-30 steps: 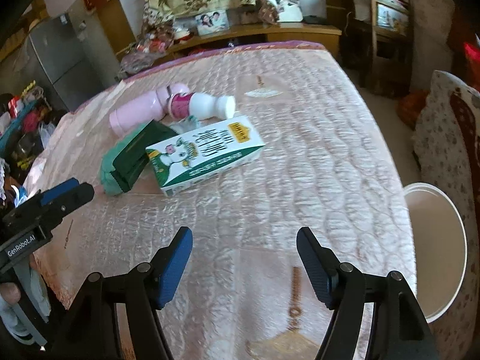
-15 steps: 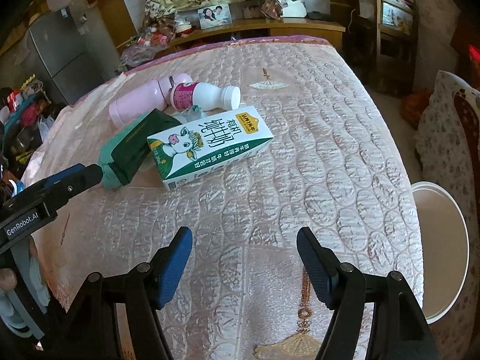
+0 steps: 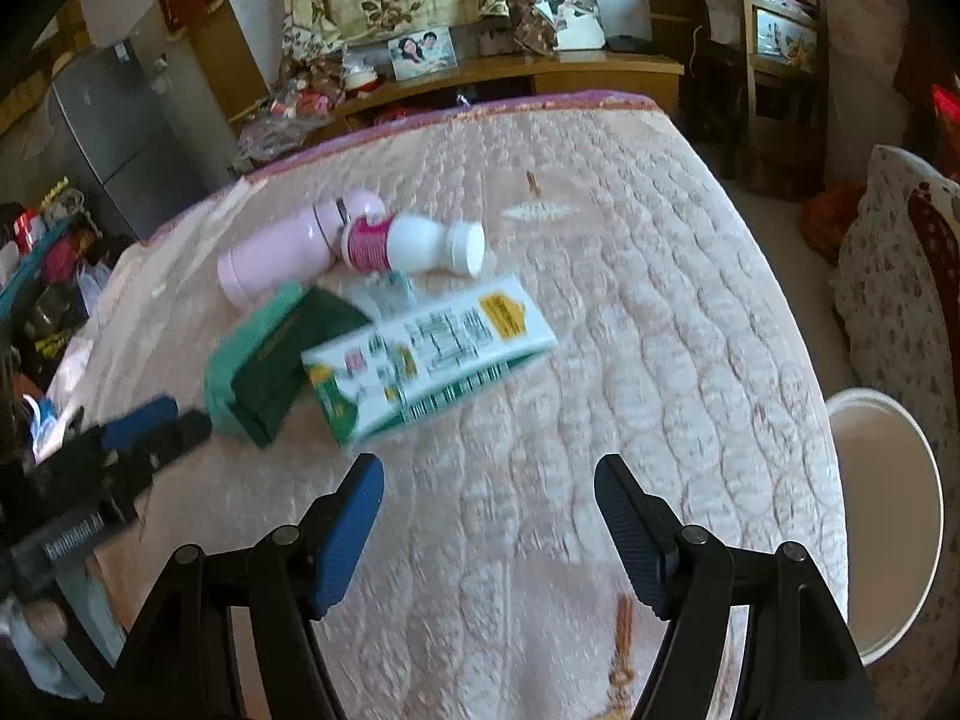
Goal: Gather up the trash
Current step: 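Lower both open grippers into the pile around the milk carton and packets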
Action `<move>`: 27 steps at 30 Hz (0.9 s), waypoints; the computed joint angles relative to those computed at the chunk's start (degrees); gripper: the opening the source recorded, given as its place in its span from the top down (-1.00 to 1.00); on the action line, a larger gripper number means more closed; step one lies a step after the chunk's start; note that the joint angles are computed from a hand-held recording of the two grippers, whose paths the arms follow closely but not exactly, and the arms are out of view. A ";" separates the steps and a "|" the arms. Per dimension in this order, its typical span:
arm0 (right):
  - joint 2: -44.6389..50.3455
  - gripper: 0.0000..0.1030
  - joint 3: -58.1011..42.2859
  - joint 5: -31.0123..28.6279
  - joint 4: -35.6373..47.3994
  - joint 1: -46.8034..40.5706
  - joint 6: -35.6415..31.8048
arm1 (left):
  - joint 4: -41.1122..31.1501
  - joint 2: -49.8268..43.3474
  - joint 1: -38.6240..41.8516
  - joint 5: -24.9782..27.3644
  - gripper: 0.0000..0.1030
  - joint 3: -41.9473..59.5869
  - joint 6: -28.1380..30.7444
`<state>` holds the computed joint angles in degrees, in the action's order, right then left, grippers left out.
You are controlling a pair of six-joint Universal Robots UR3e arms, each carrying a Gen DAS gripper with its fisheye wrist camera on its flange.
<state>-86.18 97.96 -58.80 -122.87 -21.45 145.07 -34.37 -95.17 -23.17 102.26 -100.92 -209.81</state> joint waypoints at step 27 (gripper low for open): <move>6.84 -0.49 -4.93 -9.81 -2.51 2.64 -1.81 | 0.52 -2.67 -0.37 -2.86 -0.19 2.96 1.24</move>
<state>-79.34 93.03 -68.60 -125.38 -18.81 143.26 -33.84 -97.83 -23.54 99.40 -97.96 -208.57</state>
